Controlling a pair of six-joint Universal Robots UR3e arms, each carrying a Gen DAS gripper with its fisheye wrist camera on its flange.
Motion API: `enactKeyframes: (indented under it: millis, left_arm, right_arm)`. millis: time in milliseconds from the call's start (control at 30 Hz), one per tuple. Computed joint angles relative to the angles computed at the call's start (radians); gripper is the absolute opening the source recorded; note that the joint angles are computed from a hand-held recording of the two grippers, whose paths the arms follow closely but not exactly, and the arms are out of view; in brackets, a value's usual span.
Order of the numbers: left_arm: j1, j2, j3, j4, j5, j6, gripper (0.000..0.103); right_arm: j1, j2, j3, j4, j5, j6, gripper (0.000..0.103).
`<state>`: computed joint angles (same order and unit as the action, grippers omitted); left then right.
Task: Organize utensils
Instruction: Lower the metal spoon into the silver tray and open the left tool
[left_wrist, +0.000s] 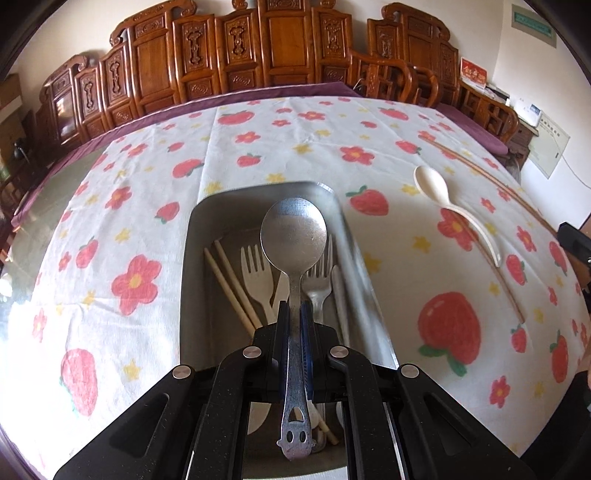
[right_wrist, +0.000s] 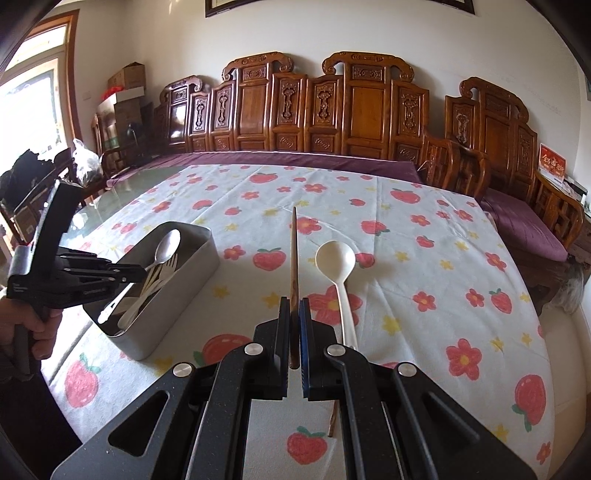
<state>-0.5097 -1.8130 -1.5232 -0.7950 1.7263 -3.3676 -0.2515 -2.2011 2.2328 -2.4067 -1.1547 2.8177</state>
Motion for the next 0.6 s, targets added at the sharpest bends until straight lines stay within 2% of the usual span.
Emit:
enactKeyframes:
  millis: [600]
  left_arm:
    - [0.003, -0.051, 0.008, -0.026, 0.001, -0.01, 0.006]
  right_arm:
    - [0.035, 0.03, 0.005, -0.022, -0.021, 0.006, 0.006]
